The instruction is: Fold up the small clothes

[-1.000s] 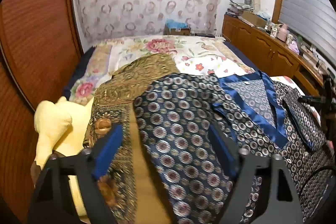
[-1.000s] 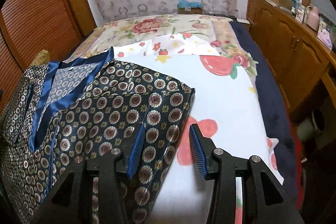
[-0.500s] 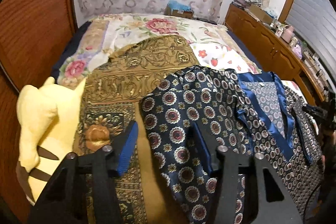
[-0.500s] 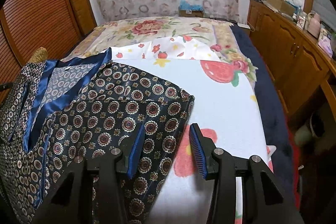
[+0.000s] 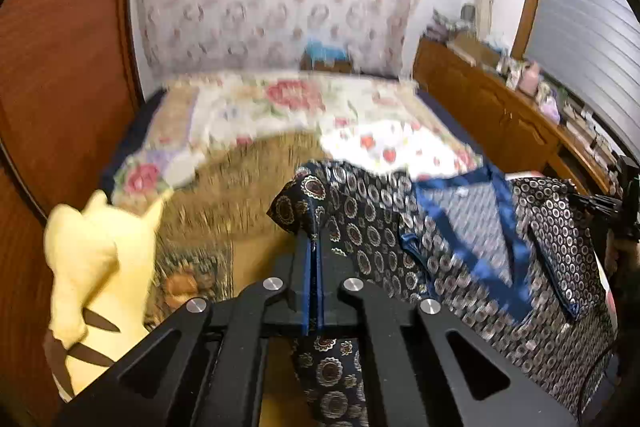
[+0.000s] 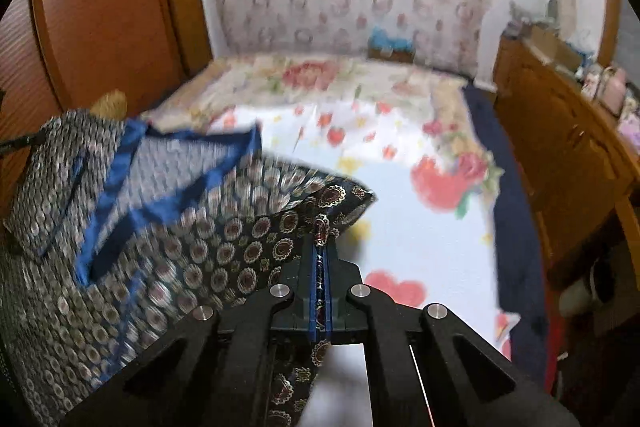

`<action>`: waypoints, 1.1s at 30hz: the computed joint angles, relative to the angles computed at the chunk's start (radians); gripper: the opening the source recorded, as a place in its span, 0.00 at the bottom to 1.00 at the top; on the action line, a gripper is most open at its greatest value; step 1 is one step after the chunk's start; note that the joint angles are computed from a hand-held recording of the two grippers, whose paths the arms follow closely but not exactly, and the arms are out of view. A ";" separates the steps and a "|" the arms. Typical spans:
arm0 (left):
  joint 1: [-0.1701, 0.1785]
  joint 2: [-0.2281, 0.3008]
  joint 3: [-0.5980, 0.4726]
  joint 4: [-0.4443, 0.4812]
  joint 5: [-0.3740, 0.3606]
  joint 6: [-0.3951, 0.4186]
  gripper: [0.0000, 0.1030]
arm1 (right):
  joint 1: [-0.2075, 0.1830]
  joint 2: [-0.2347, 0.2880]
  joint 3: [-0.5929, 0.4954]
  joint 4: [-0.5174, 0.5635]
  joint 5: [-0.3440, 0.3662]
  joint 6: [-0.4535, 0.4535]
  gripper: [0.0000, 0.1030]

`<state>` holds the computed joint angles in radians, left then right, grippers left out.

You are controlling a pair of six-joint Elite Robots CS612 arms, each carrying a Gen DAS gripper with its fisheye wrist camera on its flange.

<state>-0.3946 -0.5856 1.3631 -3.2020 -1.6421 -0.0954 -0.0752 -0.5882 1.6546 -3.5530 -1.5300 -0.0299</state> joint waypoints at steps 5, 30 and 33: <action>-0.017 -0.026 0.014 -0.084 0.069 0.002 0.02 | 0.008 -0.035 0.022 -0.080 -0.093 -0.027 0.01; -0.051 -0.135 0.489 -0.532 0.112 0.008 0.02 | -0.034 -0.036 0.413 -0.560 0.084 0.058 0.01; -0.051 -0.132 0.526 -0.541 0.112 -0.010 0.02 | -0.061 -0.025 0.462 -0.599 0.110 0.085 0.01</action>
<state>-0.4455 -0.7181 1.8895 -3.7425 -1.5302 -0.1056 -0.1365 -0.6130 2.1168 -4.1520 -1.4199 0.0556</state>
